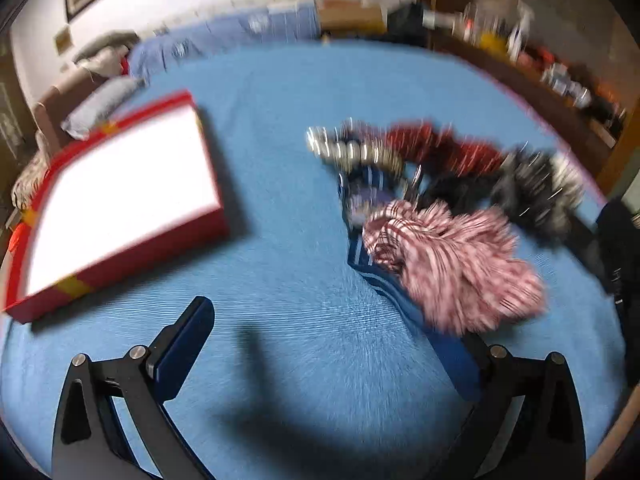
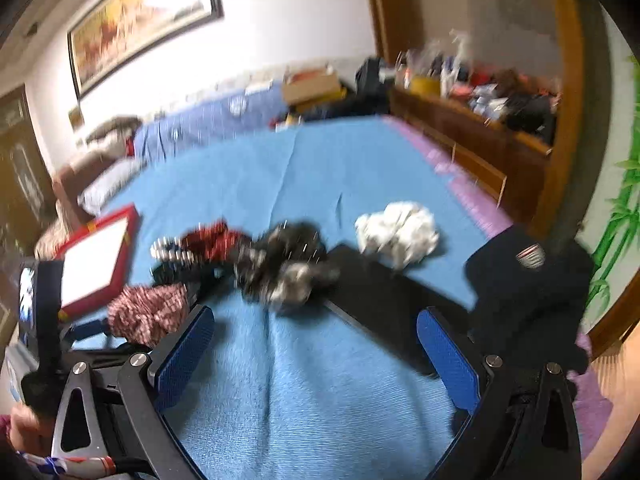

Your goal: Organize jewelry

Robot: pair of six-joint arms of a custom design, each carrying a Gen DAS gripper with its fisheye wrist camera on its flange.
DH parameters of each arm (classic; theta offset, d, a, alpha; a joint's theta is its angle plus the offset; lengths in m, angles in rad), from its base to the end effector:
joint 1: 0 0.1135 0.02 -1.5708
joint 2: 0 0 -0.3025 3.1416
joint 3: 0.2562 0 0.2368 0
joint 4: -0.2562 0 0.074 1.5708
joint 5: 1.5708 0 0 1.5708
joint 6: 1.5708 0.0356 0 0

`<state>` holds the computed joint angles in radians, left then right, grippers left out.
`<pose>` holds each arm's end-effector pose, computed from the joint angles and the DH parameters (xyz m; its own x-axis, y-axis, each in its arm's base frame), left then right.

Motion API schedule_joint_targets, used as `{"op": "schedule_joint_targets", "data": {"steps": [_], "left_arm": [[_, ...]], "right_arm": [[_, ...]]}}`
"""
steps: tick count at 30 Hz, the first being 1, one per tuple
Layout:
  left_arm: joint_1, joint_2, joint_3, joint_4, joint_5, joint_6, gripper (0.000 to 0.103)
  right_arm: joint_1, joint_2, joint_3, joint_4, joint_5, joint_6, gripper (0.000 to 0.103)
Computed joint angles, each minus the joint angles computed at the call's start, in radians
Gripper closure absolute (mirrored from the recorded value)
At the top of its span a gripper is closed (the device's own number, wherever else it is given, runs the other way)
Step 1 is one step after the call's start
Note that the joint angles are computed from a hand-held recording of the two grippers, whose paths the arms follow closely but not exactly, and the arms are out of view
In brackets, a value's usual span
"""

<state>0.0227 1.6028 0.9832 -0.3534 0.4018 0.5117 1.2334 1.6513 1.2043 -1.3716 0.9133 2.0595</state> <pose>0.3113 -0.0069 0.2434 -0.6230 0.4366 -0.6490 0.5783 0.8158 -0.0063 0.1105 0.2297 0.2773 -0.4152 0.4464 -0.7927 0.5843 0.7987 0.1437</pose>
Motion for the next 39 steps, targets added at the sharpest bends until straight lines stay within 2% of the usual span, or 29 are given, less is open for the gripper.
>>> {"op": "schedule_joint_targets", "data": {"steps": [3, 5, 7, 10, 16, 24, 39], "left_arm": [[0.098, -0.118, -0.013, -0.020, 0.122, 0.045, 0.000], [0.166, -0.181, -0.002, -0.051, 0.192, 0.084, 0.000], [0.222, -0.205, 0.035, -0.131, 0.267, 0.122, 0.000], [0.251, -0.221, 0.054, -0.198, 0.303, 0.162, 0.000], [0.265, -0.211, 0.040, -0.238, 0.302, 0.230, 0.000], [0.252, -0.179, 0.023, -0.216, 0.265, 0.231, 0.000], [0.203, -0.161, 0.002, -0.213, 0.210, 0.254, 0.000]], "right_arm": [[0.041, -0.023, 0.018, -0.066, 0.054, 0.078, 0.000], [0.050, -0.023, 0.036, -0.061, 0.069, 0.073, 0.000], [0.053, 0.000, 0.079, -0.057, 0.073, 0.044, 0.000], [0.063, 0.047, 0.149, -0.076, 0.076, 0.011, 0.000], [0.052, 0.106, 0.231, -0.072, 0.065, -0.075, 0.000], [0.019, 0.096, 0.187, 0.041, 0.029, -0.167, 0.000], [0.000, 0.069, 0.116, 0.134, 0.010, -0.199, 0.000]]}}
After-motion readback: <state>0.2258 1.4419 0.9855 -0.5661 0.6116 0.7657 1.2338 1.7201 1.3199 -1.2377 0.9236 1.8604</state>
